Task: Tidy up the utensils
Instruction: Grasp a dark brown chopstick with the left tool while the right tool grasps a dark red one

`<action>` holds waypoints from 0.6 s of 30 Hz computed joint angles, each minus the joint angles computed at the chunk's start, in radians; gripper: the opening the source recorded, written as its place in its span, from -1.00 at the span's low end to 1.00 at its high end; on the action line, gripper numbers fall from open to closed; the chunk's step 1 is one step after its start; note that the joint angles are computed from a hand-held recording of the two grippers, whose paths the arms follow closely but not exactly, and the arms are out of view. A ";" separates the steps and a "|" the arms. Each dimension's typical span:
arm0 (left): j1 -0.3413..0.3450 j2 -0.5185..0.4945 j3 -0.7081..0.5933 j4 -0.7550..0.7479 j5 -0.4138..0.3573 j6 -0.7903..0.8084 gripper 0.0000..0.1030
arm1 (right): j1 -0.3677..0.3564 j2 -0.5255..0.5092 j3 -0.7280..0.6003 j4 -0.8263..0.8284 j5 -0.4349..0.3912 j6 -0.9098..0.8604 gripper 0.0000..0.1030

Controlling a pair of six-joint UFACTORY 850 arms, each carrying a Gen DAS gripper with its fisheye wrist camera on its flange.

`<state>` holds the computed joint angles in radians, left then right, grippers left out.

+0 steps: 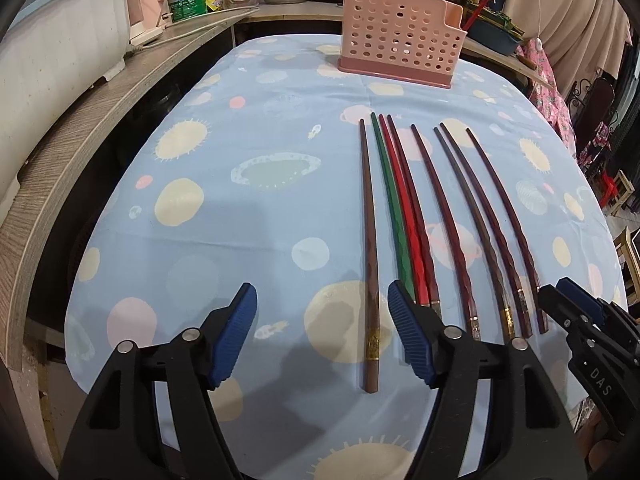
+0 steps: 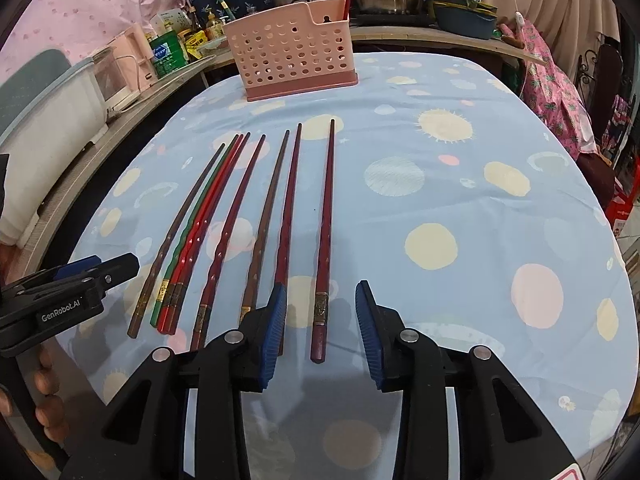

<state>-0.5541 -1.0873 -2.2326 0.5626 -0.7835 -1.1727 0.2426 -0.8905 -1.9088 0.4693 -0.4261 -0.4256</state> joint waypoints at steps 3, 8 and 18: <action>-0.001 -0.003 0.000 -0.013 0.001 0.010 0.26 | -0.001 -0.005 -0.003 -0.010 -0.003 0.011 -0.46; -0.004 -0.007 0.003 -0.028 0.004 0.025 0.27 | -0.001 -0.010 -0.003 -0.024 -0.006 0.024 -0.54; -0.009 -0.026 -0.009 -0.045 -0.017 0.048 0.26 | 0.002 -0.003 0.015 -0.044 0.016 0.034 -0.60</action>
<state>-0.5629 -1.1132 -2.2420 0.5179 -0.8008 -1.1248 0.2451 -0.8934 -1.8940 0.4253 -0.4102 -0.3917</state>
